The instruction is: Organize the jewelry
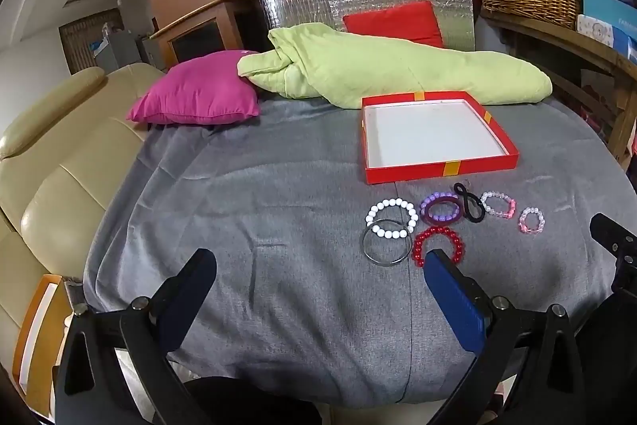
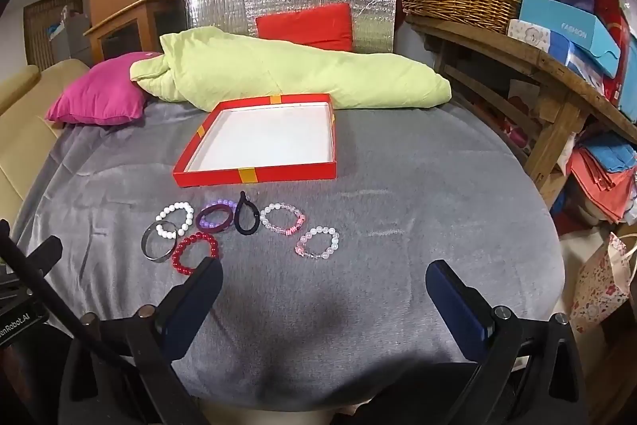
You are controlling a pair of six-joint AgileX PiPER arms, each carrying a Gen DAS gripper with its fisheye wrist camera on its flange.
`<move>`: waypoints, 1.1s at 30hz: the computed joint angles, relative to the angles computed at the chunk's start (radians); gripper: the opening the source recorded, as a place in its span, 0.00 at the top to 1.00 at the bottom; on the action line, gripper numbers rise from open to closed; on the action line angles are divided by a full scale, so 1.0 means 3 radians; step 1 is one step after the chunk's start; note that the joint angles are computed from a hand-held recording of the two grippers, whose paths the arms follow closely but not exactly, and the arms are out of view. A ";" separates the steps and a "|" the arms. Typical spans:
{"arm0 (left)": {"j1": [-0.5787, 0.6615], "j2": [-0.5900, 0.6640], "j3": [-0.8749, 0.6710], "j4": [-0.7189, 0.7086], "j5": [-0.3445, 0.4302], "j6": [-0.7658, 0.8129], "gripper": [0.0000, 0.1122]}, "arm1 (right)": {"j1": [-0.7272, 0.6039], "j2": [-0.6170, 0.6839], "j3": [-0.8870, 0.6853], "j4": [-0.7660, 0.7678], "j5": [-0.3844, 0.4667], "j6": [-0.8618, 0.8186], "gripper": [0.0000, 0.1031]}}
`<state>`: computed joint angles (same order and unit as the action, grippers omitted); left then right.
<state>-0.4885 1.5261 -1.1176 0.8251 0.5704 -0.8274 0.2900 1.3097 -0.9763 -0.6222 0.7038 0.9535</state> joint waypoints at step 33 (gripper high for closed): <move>0.0030 0.0363 -0.0248 -0.0117 0.0017 0.0187 0.08 | -0.0293 0.0357 -0.0008 0.0241 -0.0379 -0.0130 0.00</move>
<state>-0.4794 1.6350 -1.1921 0.7900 0.5754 -0.7712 0.2019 1.4168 -0.9787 -0.5499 0.5902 0.9144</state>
